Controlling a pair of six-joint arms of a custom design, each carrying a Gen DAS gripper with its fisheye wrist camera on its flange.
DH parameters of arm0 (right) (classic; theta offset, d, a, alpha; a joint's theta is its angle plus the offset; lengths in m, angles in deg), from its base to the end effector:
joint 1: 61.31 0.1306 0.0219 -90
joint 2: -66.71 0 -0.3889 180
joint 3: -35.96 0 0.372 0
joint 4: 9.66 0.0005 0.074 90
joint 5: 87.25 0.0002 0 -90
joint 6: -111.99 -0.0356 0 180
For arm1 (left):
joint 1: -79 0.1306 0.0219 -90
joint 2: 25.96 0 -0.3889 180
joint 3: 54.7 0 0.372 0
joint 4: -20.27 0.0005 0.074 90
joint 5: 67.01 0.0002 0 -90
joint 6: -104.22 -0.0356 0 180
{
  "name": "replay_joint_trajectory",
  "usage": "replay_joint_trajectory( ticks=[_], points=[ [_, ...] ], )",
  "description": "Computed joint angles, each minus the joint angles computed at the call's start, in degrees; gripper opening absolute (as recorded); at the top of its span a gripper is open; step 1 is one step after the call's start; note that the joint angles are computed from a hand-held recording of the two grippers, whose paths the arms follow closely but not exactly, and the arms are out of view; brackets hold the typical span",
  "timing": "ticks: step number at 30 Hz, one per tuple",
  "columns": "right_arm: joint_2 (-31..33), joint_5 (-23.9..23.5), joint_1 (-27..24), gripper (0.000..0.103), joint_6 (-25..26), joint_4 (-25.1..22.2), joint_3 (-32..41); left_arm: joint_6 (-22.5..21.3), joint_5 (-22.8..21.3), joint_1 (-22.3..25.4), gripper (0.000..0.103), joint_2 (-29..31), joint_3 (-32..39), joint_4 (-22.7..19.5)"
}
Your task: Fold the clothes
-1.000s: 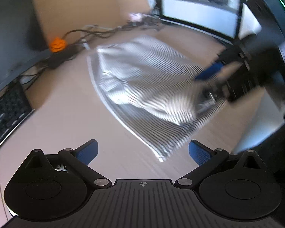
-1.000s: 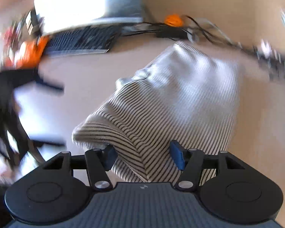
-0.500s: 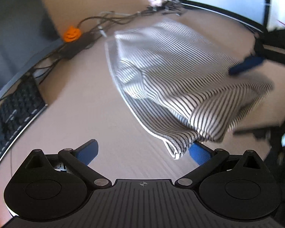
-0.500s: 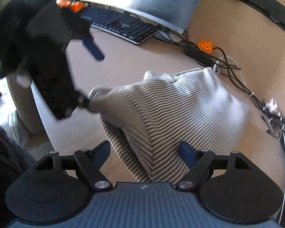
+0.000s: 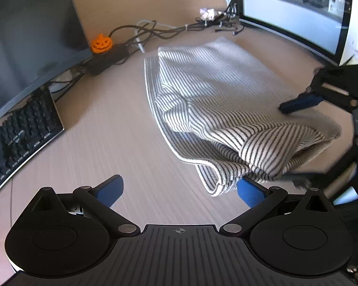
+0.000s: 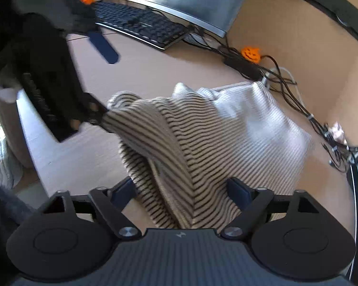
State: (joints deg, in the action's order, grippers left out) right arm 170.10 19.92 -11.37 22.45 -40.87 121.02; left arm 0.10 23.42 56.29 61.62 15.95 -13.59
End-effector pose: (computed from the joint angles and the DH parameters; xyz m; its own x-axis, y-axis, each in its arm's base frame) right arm 0.3528 0.4024 0.3096 -0.4848 -0.5884 -0.6471 -0.6119 0.7568 -0.2298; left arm 0.3968 -0.1669 0.3258 -0.5979 0.5147 -0.6145 0.5530 0.8198 0.1486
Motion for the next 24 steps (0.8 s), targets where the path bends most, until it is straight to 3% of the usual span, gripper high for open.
replay_joint_trajectory(
  ticks=[3,6,12,18,20,24],
  points=[
    [-0.1,-4.1,-2.3,0.078,-7.2,-2.4,1.4,-2.0,5.1,1.3,0.103,-1.6,-0.5,-0.4],
    [-0.1,-6.4,-3.8,0.078,-10.8,-3.3,1.7,-4.9,7.6,1.5,0.103,-1.9,-0.9,-0.5],
    [0.3,-6.3,-3.6,0.079,-10.6,-3.4,1.8,-8.0,1.8,-1.7,0.103,2.2,0.1,1.2],
    [0.6,-7.4,-4.6,0.079,-13.1,-3.3,2.5,-7.8,-0.9,-3.8,0.103,4.8,1.5,3.2],
    [-0.2,-4.8,-3.6,0.079,-10.7,-2.8,1.7,-6.0,-1.7,-3.7,0.103,5.5,2.4,4.0],
    [-1.5,1.7,-0.9,0.08,-0.4,1.0,-0.6,-0.7,0.5,-2.9,0.103,6.5,5.2,3.0]
  ],
)
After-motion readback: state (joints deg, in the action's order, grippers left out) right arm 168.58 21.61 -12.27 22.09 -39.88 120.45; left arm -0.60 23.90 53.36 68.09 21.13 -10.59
